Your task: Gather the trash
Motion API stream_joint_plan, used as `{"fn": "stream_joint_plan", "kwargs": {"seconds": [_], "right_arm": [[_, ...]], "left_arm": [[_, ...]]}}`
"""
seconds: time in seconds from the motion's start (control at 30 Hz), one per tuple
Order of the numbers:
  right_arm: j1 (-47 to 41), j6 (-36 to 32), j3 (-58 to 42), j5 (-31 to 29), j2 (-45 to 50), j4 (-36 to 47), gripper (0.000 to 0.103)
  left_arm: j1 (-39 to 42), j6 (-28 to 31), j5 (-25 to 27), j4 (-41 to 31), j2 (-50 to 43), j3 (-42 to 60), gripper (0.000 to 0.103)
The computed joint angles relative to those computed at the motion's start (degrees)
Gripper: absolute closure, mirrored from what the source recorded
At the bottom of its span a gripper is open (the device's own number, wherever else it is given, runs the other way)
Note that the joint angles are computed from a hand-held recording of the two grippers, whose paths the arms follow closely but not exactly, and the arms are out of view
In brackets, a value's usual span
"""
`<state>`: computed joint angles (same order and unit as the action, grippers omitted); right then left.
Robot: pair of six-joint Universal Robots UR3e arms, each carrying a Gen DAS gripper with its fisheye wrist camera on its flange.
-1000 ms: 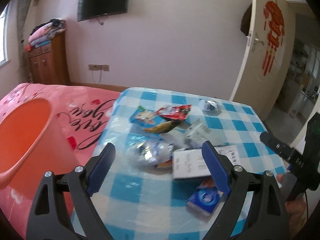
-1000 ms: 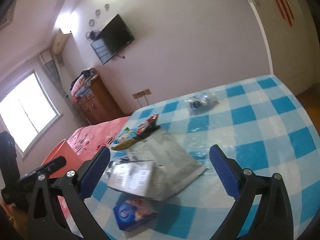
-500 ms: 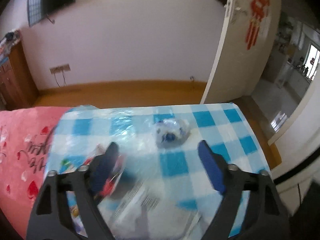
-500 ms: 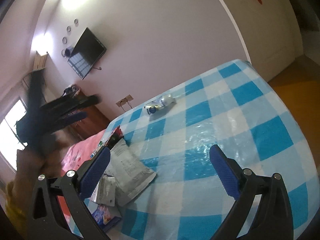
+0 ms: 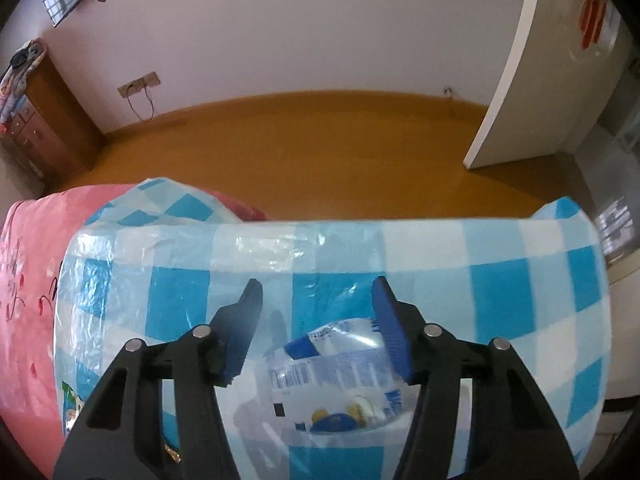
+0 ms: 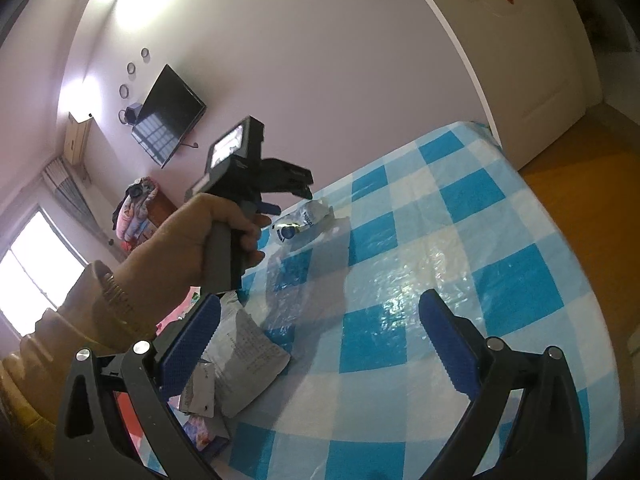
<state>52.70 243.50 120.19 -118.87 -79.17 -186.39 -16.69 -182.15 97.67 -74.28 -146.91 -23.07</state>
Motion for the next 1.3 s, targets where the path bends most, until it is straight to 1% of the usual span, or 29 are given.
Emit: {"fn": "stream_joint_plan", "kwargs": {"seconds": [0.07,0.13,0.2,0.3,0.43,0.53,0.67,0.83,0.93,1.1,1.17,1.2,1.23,1.27,1.3], "right_arm": [[-0.20,0.19,0.70,0.30,0.05,-1.10,0.005],[-0.38,0.72,1.11,0.40,0.32,-0.84,0.005],[-1.36,1.21,2.57,2.11,0.31,-2.94,0.005],[-0.98,1.73,3.01,0.81,-0.10,-2.93,0.005],[-0.67,1.96,3.12,-0.08,-0.26,-2.76,0.005],[-0.34,2.07,2.77,-0.42,-0.28,-1.69,0.005],[-0.04,1.89,2.36,-0.65,-0.45,-0.25,0.005],[-0.26,1.27,2.31,1.13,-0.34,0.05,0.005],[-0.69,0.35,2.30,3.17,-0.14,-0.22,0.005],[-0.92,-1.67,0.36,5.88,1.04,1.03,0.005],[-0.91,-3.15,-0.82,7.23,1.75,1.14,0.005],[-0.98,-4.15,-1.53,8.35,2.28,0.95,0.005],[-1.04,-5.09,-2.24,9.57,2.89,0.56,0.005],[-1.09,-5.78,-2.80,10.56,3.38,0.28,0.005],[-1.11,-6.62,-3.71,11.73,4.06,0.16,0.005]], "left_arm": [[0.26,0.51,-0.75,0.01,0.92,-2.51,0.052],[0.42,0.85,-1.29,3.13,3.66,-8.01,0.052],[0.57,1.59,-2.20,6.32,7.84,-15.60,0.053],[0.99,3.13,-4.28,11.11,15.49,-28.77,0.053],[1.32,5.62,-6.26,14.20,24.56,-42.50,0.054],[1.55,8.08,-8.35,14.48,32.06,-52.32,0.054],[1.37,10.58,-9.95,14.41,39.48,-61.45,0.054],[2.19,12.33,-13.81,14.51,50.33,-72.26,0.054],[4.05,13.46,-16.51,14.69,56.60,-76.28,0.054],[11.14,16.18,-20.57,10.09,71.03,-81.03,0.052],[16.52,19.05,-22.70,5.79,79.24,-83.27,0.045],[19.40,20.43,-24.56,5.91,81.04,-83.94,0.044],[22.89,21.46,-24.90,1.35,85.25,-83.46,0.043],[28.29,24.88,-28.64,-2.21,90.41,-85.22,0.040],[34.29,28.02,-31.03,-8.41,95.24,-84.91,0.038]]}}
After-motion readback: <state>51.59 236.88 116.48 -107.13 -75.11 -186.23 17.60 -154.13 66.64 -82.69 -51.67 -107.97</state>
